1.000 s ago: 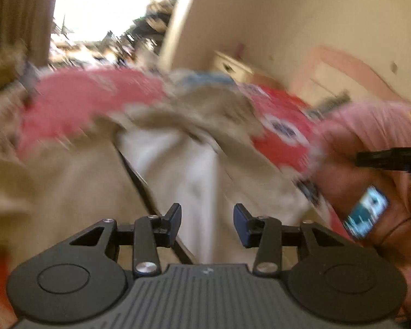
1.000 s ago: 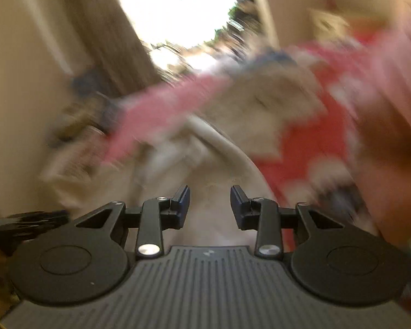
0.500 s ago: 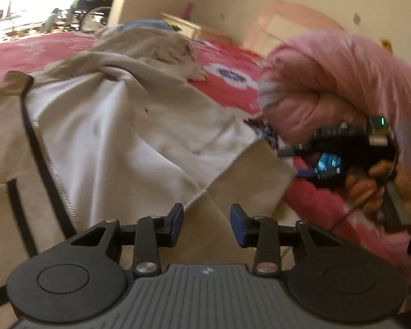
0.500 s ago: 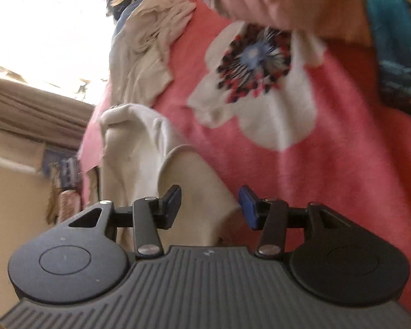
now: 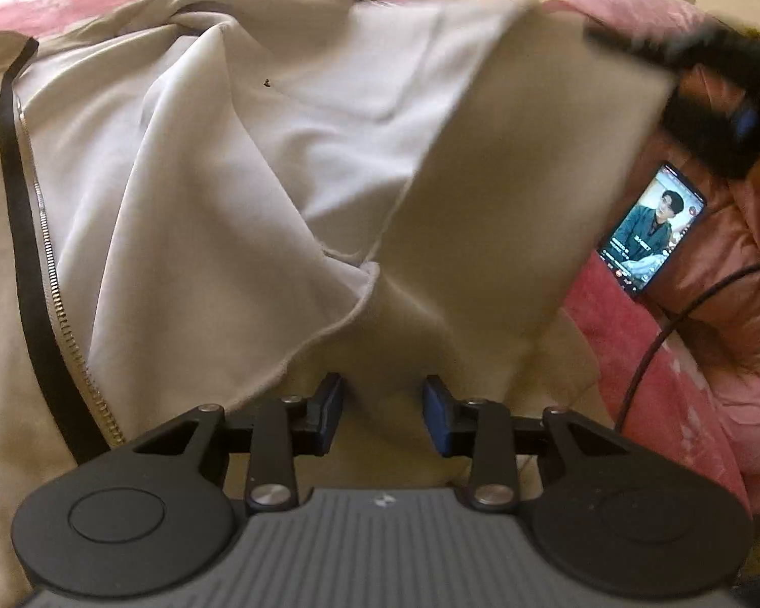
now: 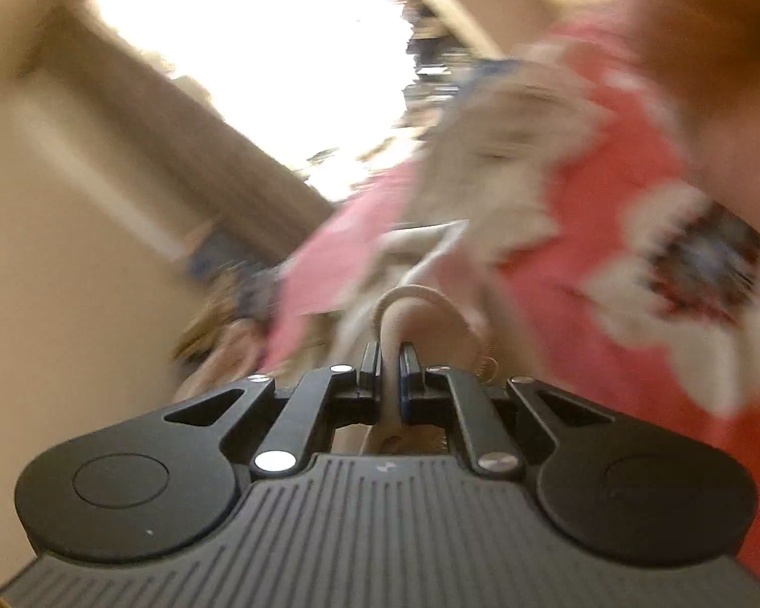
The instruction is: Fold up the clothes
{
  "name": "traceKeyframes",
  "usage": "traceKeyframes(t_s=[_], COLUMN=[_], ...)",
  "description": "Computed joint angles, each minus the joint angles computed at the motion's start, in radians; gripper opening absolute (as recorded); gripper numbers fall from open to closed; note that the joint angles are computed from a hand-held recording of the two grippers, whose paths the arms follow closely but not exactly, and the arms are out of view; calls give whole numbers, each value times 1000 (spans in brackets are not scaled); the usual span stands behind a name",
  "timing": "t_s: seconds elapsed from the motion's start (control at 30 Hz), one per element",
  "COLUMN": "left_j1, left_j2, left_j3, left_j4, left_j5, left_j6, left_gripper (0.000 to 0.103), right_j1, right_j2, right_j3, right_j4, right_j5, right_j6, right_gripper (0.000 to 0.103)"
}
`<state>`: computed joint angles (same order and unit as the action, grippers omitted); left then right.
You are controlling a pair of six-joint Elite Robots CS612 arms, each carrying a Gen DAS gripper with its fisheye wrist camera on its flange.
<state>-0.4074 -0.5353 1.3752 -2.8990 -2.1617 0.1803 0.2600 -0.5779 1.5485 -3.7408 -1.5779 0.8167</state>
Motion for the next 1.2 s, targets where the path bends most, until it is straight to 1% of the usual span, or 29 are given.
traceKeyframes(t_s=[0.07,0.17,0.23,0.3,0.37,0.4,0.43,0.47,0.5,0.53,0.6,0.63,0.67,0.7,0.73,0.8,0.87,0.9,1.0,1.03,1.1,1.17,1.2], left_j1=[12,52,87,119,142,146,149,152,154,150,140,135,130,125,121,116,112,109,101,100,99,102,104], left_j2=[-6,-25,-36,-46,-51,-51,-50,-49,-48,-44,-33,-28,-23,-18,-14,-15,-23,-27,-48,-52,-61,-61,-58], left_j3=[4,23,32,40,49,51,53,55,56,54,47,43,39,35,35,40,54,61,93,101,114,117,114], left_j4=[-2,-48,-91,-137,-173,-175,-175,-175,-175,-174,-173,-172,-171,-170,-175,-183,-193,-198,-217,-216,-211,-196,-187], left_j5=[-13,-27,-35,-25,-6,0,4,8,12,12,10,9,9,8,6,3,3,2,21,22,23,19,16], left_j6=[-14,-84,-166,-252,-311,-320,-327,-333,-340,-341,-340,-340,-340,-339,-331,-301,-259,-236,-132,-109,-68,-69,-82], left_gripper=[35,35,35,35,35,35,35,35,35,35,35,35,35,35,35,35,35,35,35,35,35,35,35], right_j1=[0,8,15,29,44,56,70,82,92,99,104,105,98,87,76,56,37,28,4,2,1,2,0], right_j2=[-1,-6,-1,5,25,39,53,69,84,90,74,63,44,25,10,-11,-7,-2,51,69,96,122,131], right_j3=[-33,-82,-124,-167,-214,-242,-273,-303,-331,-345,-328,-314,-281,-247,-217,-172,-168,-172,-237,-261,-297,-328,-334], right_j4=[41,155,256,378,492,565,654,722,790,838,847,841,799,741,686,612,602,602,630,650,698,736,728], right_j5=[86,199,272,320,337,335,320,297,276,267,261,266,296,335,360,364,355,358,433,450,461,468,487], right_j6=[-130,-346,-488,-632,-744,-804,-873,-921,-965,-989,-990,-983,-952,-901,-843,-721,-589,-525,-359,-333,-313,-295,-269], right_gripper=[5,5,5,5,5,7,10,10,13,16,17,21,23,28,33,38,38,38,38,38,36,35,35])
